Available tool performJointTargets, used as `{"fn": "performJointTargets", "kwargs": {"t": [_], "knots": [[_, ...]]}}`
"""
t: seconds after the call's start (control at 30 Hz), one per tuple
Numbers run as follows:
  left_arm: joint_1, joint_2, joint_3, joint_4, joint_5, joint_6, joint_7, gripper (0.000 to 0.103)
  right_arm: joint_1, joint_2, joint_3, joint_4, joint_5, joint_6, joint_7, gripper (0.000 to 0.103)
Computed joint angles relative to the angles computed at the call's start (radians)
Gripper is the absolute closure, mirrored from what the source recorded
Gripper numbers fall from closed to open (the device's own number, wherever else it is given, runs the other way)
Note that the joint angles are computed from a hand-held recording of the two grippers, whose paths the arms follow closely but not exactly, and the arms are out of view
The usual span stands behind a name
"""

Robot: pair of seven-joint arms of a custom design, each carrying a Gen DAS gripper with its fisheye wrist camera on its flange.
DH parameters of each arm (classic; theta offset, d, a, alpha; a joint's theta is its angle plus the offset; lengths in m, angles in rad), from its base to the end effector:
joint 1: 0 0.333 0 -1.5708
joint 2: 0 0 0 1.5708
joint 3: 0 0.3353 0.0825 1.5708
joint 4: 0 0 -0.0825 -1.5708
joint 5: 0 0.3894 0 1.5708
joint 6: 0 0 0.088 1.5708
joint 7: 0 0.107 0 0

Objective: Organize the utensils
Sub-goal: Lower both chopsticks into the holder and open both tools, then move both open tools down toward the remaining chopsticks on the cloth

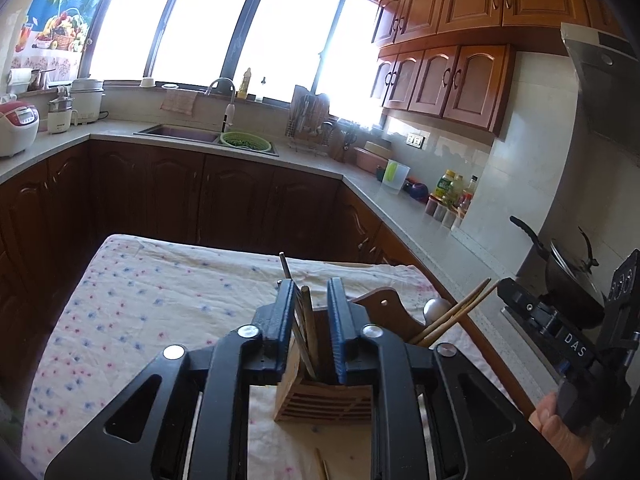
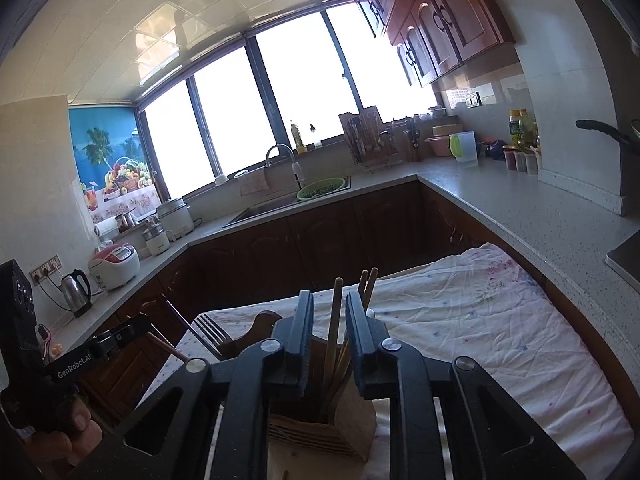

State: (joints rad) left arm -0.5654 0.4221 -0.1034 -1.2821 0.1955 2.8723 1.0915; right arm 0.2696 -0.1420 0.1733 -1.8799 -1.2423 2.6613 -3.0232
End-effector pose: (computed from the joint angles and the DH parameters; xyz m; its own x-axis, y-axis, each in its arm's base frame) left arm 0.5881 -0.4518 0.6746 -0.4562 -0.8428 0.2856 -0.4794 -0.0376 -0.8768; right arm 0.4983 0.2746 0.6778 -0.1264 -0.9476 -0.2935 -0.2590 0.3171 -0.9123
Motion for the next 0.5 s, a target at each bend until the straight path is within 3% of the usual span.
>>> {"fn": "performJointTargets", "kwargs": {"t": [0.1,0.27,0.37,0.5], "knots": [[-0.009,-0.039,0.019,-0.052,0.015,0.034,-0.037,0.057,-0.004,-0.029,0.009,-0.012,-0.046,-0.002,0.054,0.056],[-0.022,-0.123,0.053,-0.174,0.070,0.075,-0.130,0.034,-0.022,-0.101,0.042,-0.063,-0.154,-0.018,0.185,0.012],[-0.017,-0.173,0.060,-0.261,0.119,0.095,-0.207,0.023,-0.026,-0.141,0.061,-0.101,-0.174,-0.040,0.218,0.001],[0.030,-0.224,0.015,-0.355,0.126,0.087,-0.245,0.021,-0.020,-0.181,0.070,-0.159,-0.115,-0.038,0.194,0.001]]}}
